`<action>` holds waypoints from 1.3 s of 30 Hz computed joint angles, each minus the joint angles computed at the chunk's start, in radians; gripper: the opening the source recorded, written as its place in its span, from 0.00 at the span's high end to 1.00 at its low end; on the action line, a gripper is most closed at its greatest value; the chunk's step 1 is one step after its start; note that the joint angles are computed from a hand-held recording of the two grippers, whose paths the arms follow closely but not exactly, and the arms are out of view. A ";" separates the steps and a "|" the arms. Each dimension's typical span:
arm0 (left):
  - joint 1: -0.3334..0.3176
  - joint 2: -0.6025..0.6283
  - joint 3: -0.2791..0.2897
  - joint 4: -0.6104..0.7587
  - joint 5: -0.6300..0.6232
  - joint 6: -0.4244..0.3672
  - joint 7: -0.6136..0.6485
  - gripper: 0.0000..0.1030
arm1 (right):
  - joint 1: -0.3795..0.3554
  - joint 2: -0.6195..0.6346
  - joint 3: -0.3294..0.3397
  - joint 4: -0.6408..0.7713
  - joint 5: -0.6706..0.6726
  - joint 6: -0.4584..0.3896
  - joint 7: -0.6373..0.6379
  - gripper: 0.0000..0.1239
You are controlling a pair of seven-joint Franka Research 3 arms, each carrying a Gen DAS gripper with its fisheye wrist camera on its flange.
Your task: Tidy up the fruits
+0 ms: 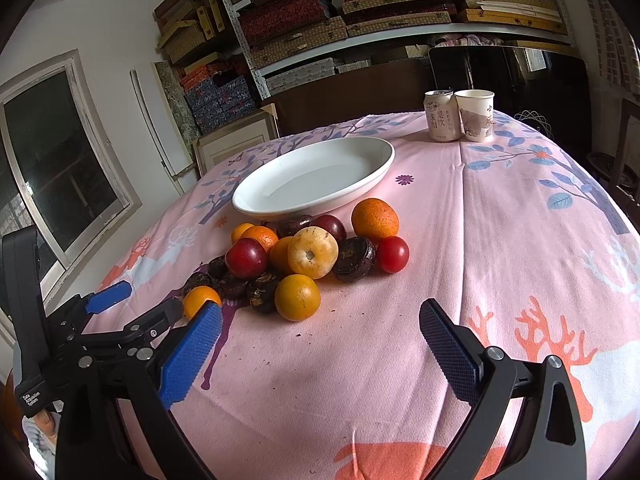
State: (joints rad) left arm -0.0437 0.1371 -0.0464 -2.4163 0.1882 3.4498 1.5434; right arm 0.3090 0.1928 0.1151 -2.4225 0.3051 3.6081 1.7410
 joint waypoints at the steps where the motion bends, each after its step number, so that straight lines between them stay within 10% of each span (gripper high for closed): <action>1: 0.001 -0.001 0.000 0.000 0.000 -0.001 0.000 0.04 | 0.001 0.000 -0.001 -0.001 0.001 0.001 -0.001 0.20; 39: -0.003 0.007 0.000 -0.005 -0.002 -0.001 -0.002 0.04 | -0.002 -0.002 0.001 -0.004 -0.010 0.005 0.011 0.20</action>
